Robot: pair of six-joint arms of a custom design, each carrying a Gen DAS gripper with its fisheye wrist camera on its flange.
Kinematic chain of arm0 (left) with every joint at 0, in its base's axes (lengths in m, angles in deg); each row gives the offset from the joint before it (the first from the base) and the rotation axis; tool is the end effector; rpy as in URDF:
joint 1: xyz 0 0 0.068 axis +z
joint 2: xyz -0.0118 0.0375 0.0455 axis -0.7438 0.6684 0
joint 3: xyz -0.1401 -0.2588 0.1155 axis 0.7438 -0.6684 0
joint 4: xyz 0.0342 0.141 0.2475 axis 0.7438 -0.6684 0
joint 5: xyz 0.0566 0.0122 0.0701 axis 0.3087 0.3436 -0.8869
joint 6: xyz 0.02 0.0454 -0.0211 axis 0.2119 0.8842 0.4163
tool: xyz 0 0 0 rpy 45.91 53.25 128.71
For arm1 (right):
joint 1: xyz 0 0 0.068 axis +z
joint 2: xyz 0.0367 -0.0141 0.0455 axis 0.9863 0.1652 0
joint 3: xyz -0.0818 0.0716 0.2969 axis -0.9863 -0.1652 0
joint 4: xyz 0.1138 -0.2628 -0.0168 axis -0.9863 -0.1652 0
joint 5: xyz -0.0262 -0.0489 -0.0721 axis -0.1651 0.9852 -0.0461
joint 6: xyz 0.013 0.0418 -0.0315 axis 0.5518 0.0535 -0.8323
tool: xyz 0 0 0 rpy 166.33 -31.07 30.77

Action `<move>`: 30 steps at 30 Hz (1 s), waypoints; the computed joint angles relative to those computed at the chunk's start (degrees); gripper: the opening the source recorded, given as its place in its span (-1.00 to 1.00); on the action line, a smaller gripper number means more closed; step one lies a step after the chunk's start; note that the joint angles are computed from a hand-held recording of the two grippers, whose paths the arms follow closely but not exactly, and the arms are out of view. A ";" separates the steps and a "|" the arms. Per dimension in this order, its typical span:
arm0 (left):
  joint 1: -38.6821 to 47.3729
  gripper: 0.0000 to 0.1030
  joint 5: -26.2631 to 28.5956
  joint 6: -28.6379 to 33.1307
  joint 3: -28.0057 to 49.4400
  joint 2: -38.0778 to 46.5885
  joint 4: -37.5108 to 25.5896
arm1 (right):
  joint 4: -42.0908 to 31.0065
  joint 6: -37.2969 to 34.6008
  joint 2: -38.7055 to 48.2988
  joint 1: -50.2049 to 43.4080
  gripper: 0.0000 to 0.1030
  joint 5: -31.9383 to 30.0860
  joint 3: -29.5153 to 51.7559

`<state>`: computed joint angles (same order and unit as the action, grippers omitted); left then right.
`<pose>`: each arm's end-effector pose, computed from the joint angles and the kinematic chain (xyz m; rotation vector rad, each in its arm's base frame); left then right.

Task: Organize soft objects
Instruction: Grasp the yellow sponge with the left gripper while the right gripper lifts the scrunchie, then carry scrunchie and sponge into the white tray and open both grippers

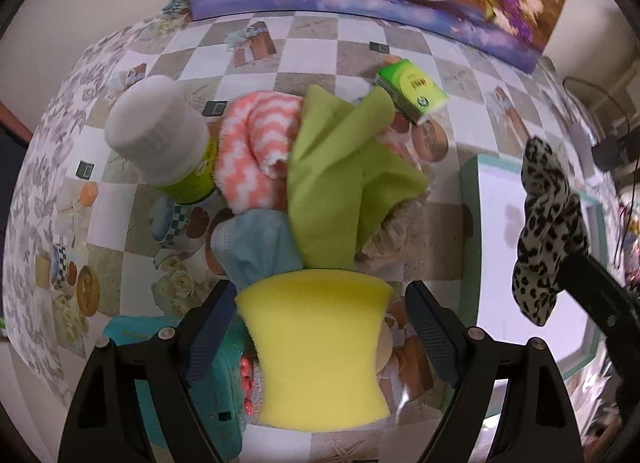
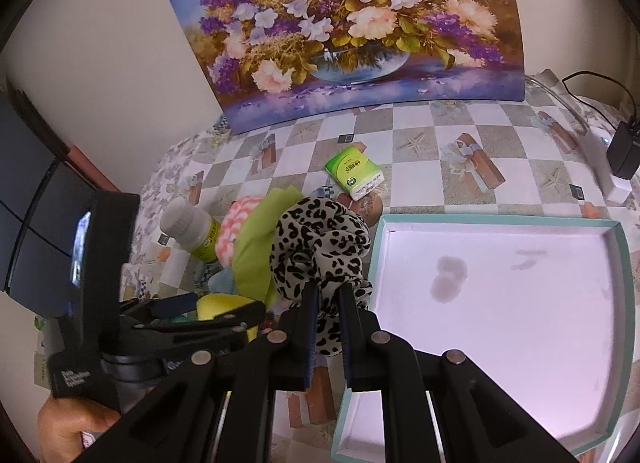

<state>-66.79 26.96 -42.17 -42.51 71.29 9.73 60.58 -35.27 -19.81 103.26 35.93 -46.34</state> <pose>0.2251 -0.0772 0.0983 0.4467 2.8786 -0.0914 0.1361 0.0555 0.1372 0.3560 2.5178 0.3820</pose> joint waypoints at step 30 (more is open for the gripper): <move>-5.93 0.29 -5.43 -2.18 -1.72 -18.04 -3.96 | -12.39 0.72 -11.30 2.00 -0.78 6.30 3.11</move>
<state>-72.71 21.53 -44.36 -44.23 53.25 5.77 48.19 -34.55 -31.11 105.26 42.23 -43.24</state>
